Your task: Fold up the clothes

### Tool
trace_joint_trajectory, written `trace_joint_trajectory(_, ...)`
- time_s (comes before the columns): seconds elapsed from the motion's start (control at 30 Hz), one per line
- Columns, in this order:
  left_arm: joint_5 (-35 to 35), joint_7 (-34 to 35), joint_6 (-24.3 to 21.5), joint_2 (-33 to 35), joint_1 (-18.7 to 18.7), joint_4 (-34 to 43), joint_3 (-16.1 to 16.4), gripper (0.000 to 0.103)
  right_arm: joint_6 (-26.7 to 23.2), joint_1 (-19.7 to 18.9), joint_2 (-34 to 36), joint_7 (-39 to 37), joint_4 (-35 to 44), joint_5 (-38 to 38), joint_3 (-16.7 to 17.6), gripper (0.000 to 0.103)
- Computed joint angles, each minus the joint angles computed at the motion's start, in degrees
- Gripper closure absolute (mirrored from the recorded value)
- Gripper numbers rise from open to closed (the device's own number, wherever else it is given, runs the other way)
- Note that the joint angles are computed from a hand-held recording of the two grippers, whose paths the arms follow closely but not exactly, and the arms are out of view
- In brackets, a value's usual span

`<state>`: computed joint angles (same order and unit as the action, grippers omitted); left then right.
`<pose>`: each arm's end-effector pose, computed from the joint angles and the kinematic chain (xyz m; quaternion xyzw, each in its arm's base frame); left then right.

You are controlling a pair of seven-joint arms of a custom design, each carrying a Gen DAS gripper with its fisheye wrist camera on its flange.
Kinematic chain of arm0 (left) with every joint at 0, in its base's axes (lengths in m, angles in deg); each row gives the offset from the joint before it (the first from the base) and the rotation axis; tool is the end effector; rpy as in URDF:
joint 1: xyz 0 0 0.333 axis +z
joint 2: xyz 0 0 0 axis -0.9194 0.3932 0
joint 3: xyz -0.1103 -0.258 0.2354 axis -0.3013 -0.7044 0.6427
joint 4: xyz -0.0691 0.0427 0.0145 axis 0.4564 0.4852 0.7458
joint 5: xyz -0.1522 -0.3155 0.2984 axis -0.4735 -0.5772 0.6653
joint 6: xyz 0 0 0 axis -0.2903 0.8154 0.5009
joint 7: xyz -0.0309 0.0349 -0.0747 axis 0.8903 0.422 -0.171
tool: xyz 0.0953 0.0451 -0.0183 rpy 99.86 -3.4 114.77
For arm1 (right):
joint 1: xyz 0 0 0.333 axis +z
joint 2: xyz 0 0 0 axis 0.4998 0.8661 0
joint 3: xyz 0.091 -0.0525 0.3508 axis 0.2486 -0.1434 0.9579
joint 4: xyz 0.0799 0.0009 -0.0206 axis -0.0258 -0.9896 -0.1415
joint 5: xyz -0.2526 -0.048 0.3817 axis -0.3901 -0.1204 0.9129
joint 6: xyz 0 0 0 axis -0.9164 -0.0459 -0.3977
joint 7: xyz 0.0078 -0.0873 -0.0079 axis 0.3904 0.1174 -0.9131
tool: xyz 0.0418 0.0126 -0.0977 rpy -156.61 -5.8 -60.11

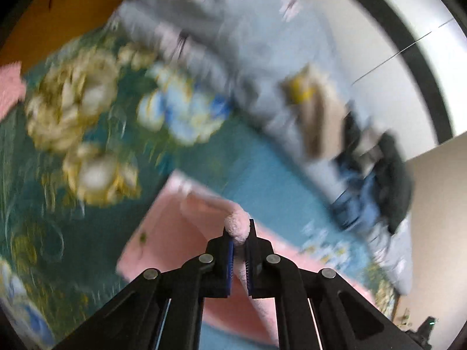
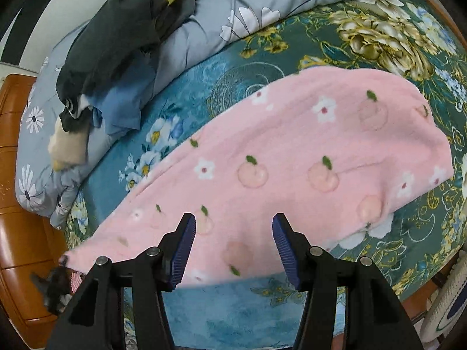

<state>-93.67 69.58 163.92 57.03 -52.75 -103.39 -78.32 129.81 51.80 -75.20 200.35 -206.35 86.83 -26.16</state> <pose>0.6396 0.1168 0.4160 0.6430 -0.7013 0.2985 0.0747 0.2745 0.1277 0.4418 -0.2444 0.9547 0.0304 0.1668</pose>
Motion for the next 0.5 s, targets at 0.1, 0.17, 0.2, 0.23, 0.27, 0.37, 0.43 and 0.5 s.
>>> trace_joint_trajectory(0.1, 3.6, -2.7, 3.8, 1.1, 0.3, -1.1, 1.1, 0.096, 0.0, 0.8, -0.4, 0.9, -0.6, 1.1, 0.2, 0.047)
trace_joint_trajectory(0.17, 11.1, -8.9, 4.9, 4.7, 0.0, -0.5, 2.0, 0.096, -0.6, 1.2, -0.7, 1.4, -0.7, 1.4, 0.3, 0.047)
trace_joint_trajectory(0.2, 13.7, -12.3, 4.8, 6.9, 0.1, 0.2, 2.4, 0.096, -1.0, 1.4, -0.8, 1.6, -0.7, 1.5, 0.4, 0.047)
trace_joint_trajectory(0.23, 15.0, -14.7, 4.8, 8.4, 0.4, 0.7, 2.6, 0.096, -1.4, 1.6, -0.9, 1.7, -0.7, 1.6, 0.5, 0.047)
trace_joint_trajectory(0.27, 15.8, -16.6, 4.9, 9.5, 0.8, 1.0, 2.6, 0.096, -1.7, 1.8, -1.0, 1.9, -0.6, 1.7, 0.6, 0.047)
trace_joint_trajectory(0.37, 16.0, -18.1, 4.6, 10.6, 2.1, 1.6, 1.9, 0.096, -3.5, 2.1, -1.7, 1.7, -0.4, 1.5, 0.5, 0.047)
trace_joint_trajectory(0.43, 17.4, -17.4, 4.6, 10.4, 2.1, 1.5, 1.4, 0.094, -3.8, 2.0, -2.0, 1.9, -0.5, 1.5, 0.6, 0.047)
trace_joint_trajectory(0.5, 18.4, -17.4, 3.3, 10.4, 2.1, 1.8, 1.1, 0.092, -3.3, 2.0, -2.4, 2.6, -0.8, 1.7, 0.9, 0.047)
